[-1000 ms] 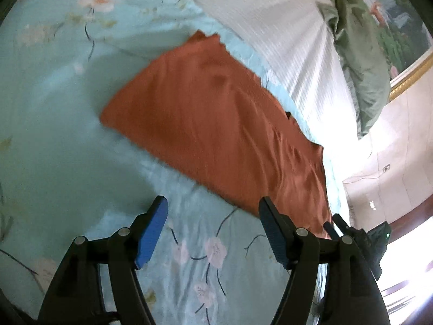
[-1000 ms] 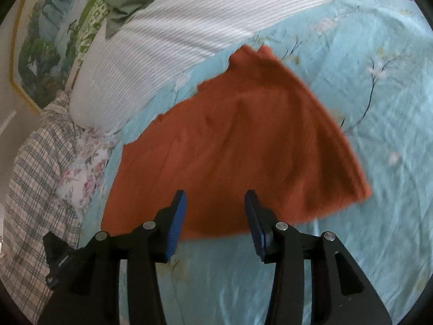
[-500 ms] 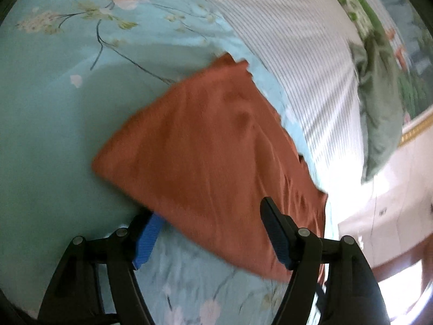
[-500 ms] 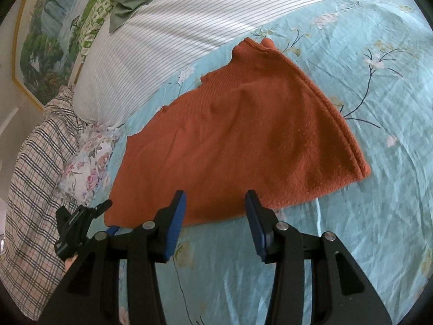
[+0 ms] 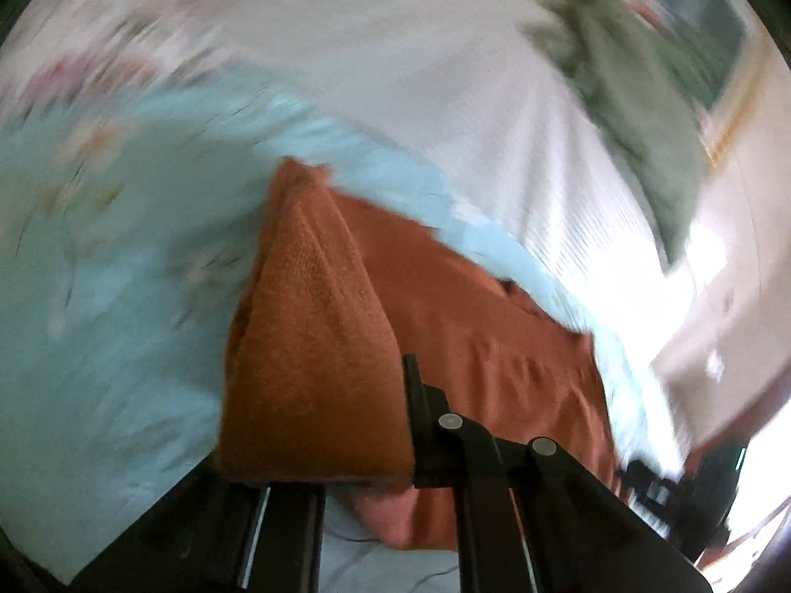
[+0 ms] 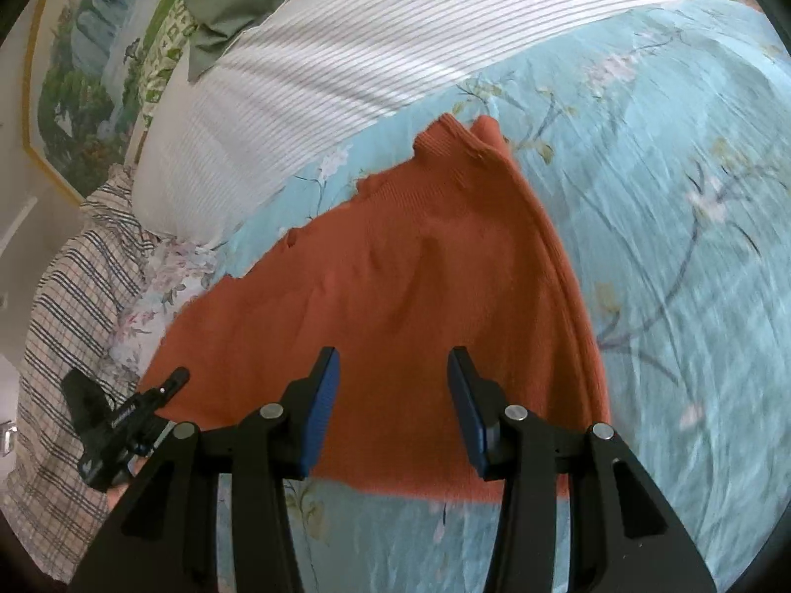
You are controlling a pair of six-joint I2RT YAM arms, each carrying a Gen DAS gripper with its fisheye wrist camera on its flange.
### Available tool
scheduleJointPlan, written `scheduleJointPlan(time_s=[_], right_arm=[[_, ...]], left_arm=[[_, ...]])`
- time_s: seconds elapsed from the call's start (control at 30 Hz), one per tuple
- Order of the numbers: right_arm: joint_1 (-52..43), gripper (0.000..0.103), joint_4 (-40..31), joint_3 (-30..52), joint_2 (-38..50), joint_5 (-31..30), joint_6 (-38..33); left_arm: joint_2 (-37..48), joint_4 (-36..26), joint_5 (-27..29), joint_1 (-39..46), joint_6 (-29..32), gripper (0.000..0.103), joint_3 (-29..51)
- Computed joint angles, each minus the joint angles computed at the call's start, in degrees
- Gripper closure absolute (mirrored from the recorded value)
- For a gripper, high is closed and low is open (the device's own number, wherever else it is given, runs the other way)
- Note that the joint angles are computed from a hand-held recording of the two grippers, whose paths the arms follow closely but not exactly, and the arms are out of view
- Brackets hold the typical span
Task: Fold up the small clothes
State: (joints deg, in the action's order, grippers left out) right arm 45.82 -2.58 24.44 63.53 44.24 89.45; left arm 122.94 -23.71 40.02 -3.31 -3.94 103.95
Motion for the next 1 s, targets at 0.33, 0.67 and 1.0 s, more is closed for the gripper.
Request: scheduleJointPlan(time_s=[0.33,0.67,1.0], right_arm=[[-23.19,0.03,28.16,-3.09,7.97,-31.75,-17.87],[-36.43,0.029,32.7,13.16,29.46,-51.72,-24.51],[-40.19,0.085,18.65,22.96,29.75,-53.1,-35.75]], left_arm=[[-13.32,14.16,-18.67,-17.69,26.62,0.097,-22.56],[-14.79,24.56,-27.19,-22.58,36.6,0.097,-32.19],[-17.51,23.5,-29.05,-24.08,37.09,0.097,-33.19]])
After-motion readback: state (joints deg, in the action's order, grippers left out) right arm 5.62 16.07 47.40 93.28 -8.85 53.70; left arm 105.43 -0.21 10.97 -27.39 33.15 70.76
